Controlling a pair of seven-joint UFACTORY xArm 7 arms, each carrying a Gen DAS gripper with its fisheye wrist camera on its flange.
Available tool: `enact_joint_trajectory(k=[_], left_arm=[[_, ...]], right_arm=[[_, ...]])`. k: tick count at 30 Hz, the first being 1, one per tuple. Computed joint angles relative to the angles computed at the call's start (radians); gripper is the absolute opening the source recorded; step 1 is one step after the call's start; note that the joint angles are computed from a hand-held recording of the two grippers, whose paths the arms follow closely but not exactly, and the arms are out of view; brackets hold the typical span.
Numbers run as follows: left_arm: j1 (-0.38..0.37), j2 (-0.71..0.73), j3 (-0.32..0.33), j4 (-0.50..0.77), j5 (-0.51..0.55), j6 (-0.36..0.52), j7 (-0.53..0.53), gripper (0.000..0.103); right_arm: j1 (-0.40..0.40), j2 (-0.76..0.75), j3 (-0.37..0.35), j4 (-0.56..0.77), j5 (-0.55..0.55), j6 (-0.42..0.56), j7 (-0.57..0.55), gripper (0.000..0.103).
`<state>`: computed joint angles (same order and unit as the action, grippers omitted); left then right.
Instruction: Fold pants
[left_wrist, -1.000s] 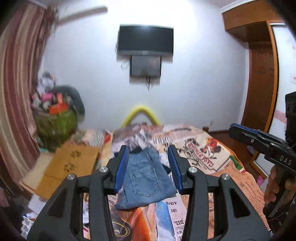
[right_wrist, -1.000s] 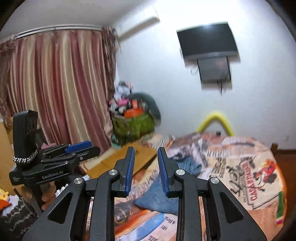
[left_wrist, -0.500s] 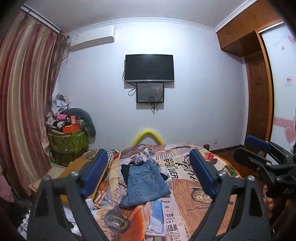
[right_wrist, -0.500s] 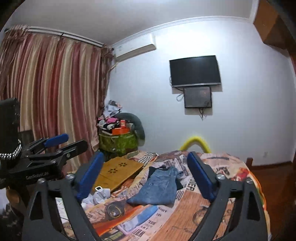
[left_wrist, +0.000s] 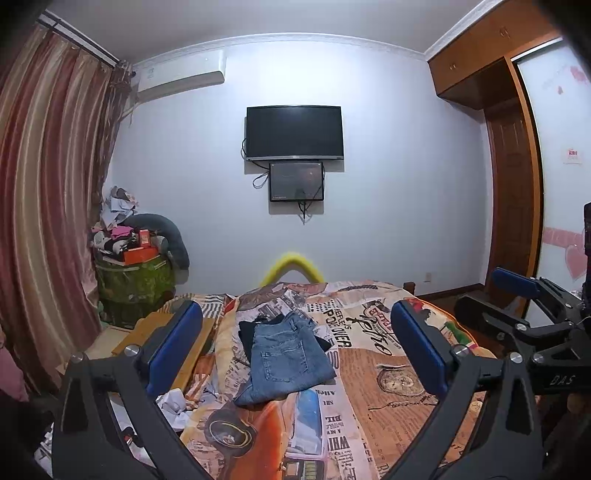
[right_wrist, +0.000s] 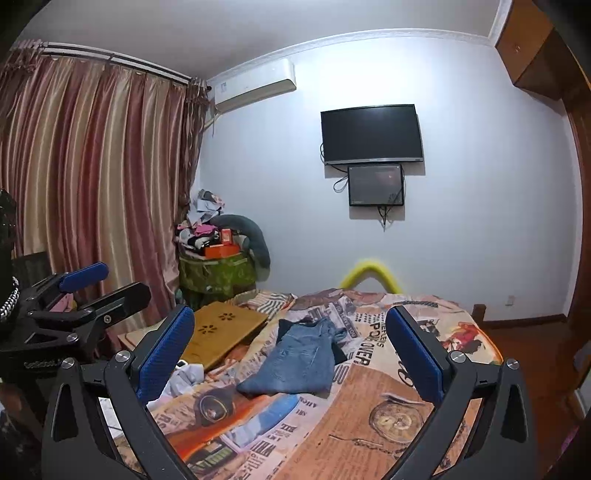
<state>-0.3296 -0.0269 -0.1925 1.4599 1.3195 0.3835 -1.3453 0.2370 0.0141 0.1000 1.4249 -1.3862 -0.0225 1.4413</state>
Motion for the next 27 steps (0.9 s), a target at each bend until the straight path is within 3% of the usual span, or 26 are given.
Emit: enact_joint_trajectory(k=[11, 27], left_arm=[[0.001, 0.012, 0.009, -0.013, -0.027, -0.005, -0.002, 0.103], [-0.010, 0.026, 0.019, 0.000, -0.032, 0.001, 0.008, 0.103]], right_arm=[[-0.007, -0.016, 0.010, -0.040, 0.073, 0.014, -0.065, 0.103], [-0.036, -0.043, 0.037, -0.087, 0.271, 0.009, -0.242, 0.103]])
